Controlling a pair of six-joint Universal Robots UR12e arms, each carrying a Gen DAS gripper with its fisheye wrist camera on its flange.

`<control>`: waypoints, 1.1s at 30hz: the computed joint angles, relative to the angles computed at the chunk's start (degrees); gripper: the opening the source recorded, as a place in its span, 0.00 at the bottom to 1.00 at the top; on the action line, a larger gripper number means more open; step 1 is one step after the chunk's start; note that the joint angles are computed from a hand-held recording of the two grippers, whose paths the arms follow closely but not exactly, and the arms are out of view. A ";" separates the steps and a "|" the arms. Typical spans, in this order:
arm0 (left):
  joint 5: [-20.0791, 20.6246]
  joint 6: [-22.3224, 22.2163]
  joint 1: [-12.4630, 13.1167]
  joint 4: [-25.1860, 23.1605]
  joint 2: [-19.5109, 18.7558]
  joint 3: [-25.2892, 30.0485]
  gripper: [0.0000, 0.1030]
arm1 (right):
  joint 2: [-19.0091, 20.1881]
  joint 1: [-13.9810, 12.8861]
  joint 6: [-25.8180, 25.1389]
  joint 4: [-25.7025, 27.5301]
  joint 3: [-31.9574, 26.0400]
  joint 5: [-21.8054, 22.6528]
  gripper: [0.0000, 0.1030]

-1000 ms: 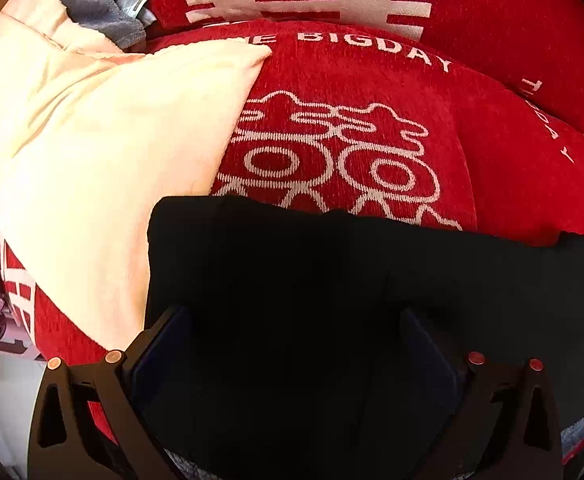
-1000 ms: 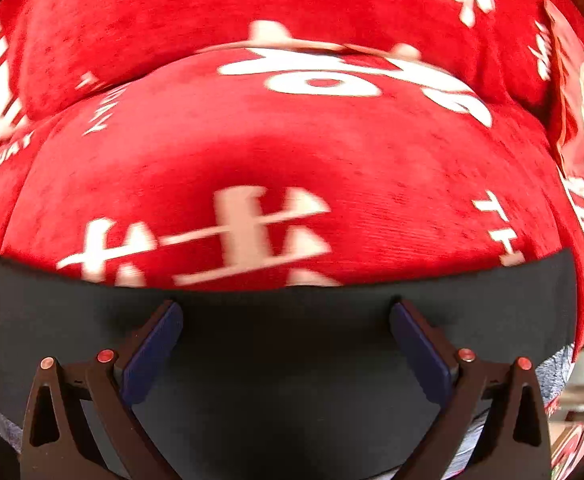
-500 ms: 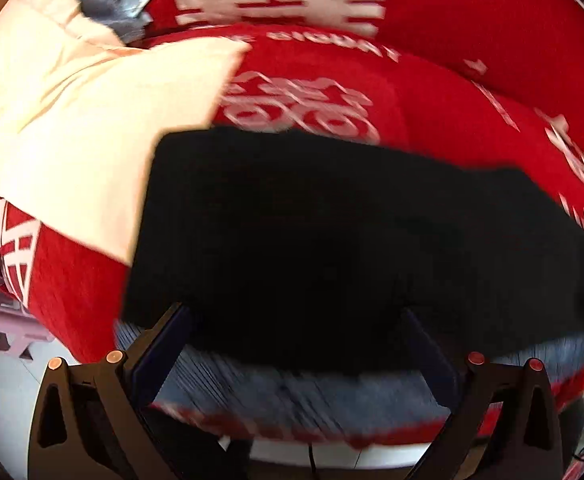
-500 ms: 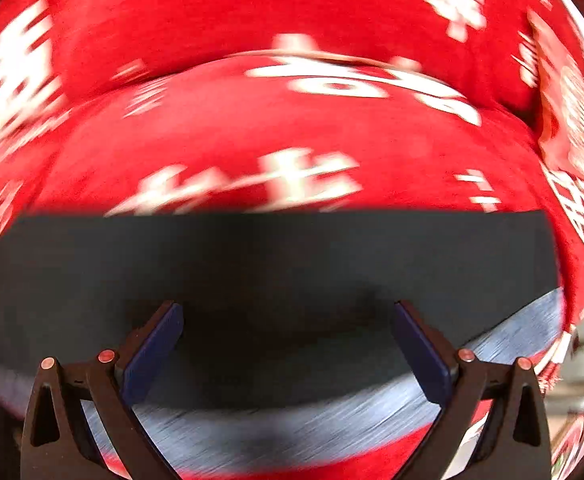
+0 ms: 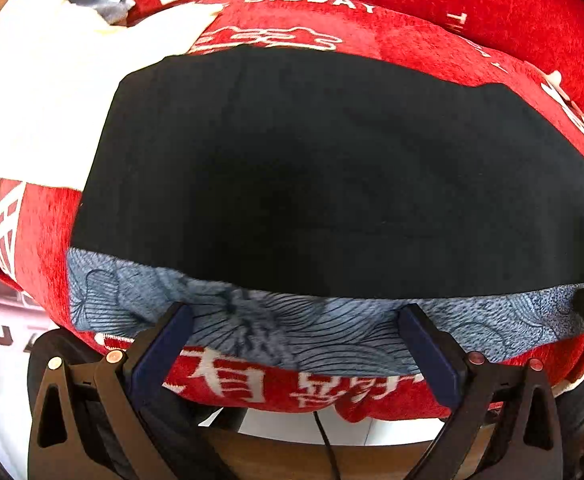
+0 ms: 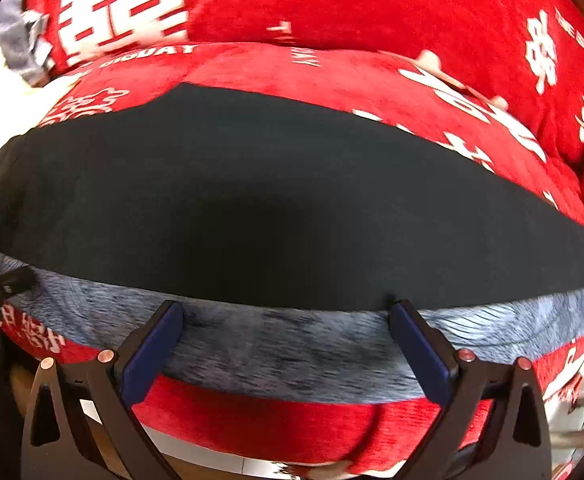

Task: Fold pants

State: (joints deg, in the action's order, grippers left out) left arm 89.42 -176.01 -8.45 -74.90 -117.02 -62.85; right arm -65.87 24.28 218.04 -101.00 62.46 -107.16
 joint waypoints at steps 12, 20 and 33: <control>0.11 -1.04 1.60 -0.69 0.94 -1.35 1.00 | -10.57 -6.23 15.90 -1.72 13.62 3.30 1.00; -0.13 0.94 1.24 7.60 3.93 -4.11 1.00 | -7.62 -3.67 12.17 -0.41 7.82 0.30 1.00; 4.27 0.34 -0.29 4.74 -1.45 1.42 1.00 | 3.70 -1.43 -3.09 1.42 -5.44 3.94 1.00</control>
State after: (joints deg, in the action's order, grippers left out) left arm 93.69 -175.68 -8.74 -70.16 -118.47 -61.43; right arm -62.18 22.85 214.96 -99.57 57.02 -103.21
